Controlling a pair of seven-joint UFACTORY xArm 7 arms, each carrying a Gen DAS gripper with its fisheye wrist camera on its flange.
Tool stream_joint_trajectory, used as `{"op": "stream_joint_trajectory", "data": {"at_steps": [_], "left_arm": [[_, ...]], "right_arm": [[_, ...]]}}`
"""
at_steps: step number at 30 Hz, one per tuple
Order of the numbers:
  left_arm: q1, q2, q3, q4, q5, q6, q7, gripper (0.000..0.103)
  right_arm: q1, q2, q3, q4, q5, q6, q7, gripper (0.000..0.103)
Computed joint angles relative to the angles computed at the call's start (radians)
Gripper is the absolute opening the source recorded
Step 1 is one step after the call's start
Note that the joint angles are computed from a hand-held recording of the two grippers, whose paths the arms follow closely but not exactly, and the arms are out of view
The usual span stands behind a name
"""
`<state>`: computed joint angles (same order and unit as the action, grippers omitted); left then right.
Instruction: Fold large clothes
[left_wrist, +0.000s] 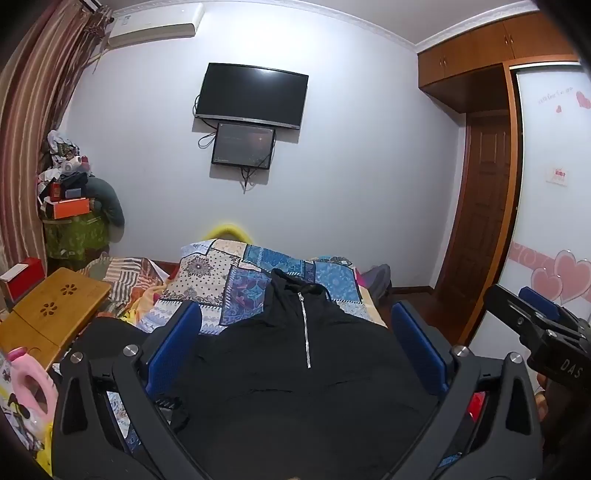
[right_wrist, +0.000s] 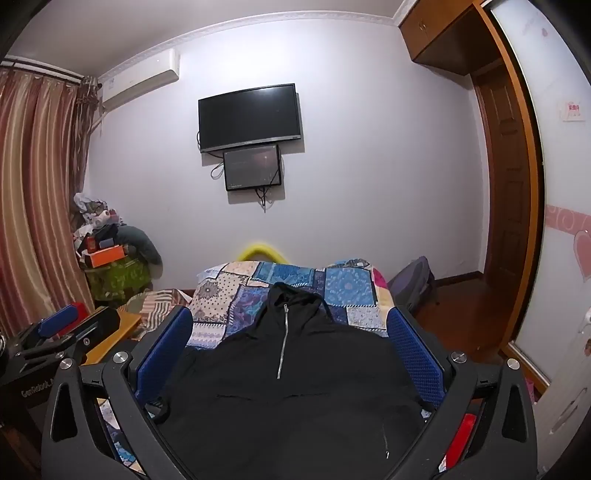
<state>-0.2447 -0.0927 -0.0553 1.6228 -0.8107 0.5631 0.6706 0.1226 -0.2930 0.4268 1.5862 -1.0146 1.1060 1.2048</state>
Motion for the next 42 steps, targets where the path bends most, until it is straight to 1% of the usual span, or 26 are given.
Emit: {"op": "stream_joint_trajectory", "data": {"at_steps": [4,7,8,10,12,16,17,22,34,42], "left_arm": [[0.001,0.0,-0.002,0.001,0.014,0.003,-0.006,0.103],[-0.005,-0.017,-0.002,-0.051,-0.001,-0.024,0.011,0.103],[-0.007,-0.021,-0.002,-0.059,0.0,-0.028,0.011,0.103],[-0.015,-0.036,-0.001,-0.098,-0.009,-0.052,0.025,0.103],[-0.011,-0.017,0.004,-0.059,0.031,-0.018,-0.021,0.103],[-0.007,-0.016,0.005,-0.053,0.04,-0.004,-0.032,0.103],[-0.006,-0.014,0.005,-0.048,0.044,0.002,-0.038,0.103],[0.007,0.016,0.004,-0.005,0.049,0.034,-0.053,0.103],[0.02,0.026,-0.012,0.007,0.057,0.032,-0.061,0.103],[0.021,0.024,-0.012,0.0,0.06,0.027,-0.062,0.103]], "right_arm": [[0.004,0.004,-0.007,0.01,0.017,0.005,-0.008,0.103],[0.005,0.0,-0.012,0.01,0.026,0.001,-0.015,0.103],[0.004,0.002,-0.005,-0.011,0.017,-0.005,0.008,0.103],[0.007,-0.006,-0.012,-0.028,0.022,-0.016,0.012,0.103],[0.007,-0.013,-0.009,-0.037,0.024,-0.014,0.016,0.103],[0.007,0.001,-0.002,-0.033,0.036,-0.008,0.028,0.103],[0.009,0.001,-0.012,-0.032,0.045,-0.014,0.021,0.103],[0.016,0.003,-0.013,-0.031,0.046,-0.008,0.021,0.103],[0.031,0.02,-0.017,-0.011,0.05,0.003,0.017,0.103],[0.048,0.027,-0.026,-0.001,0.064,0.011,0.008,0.103]]}}
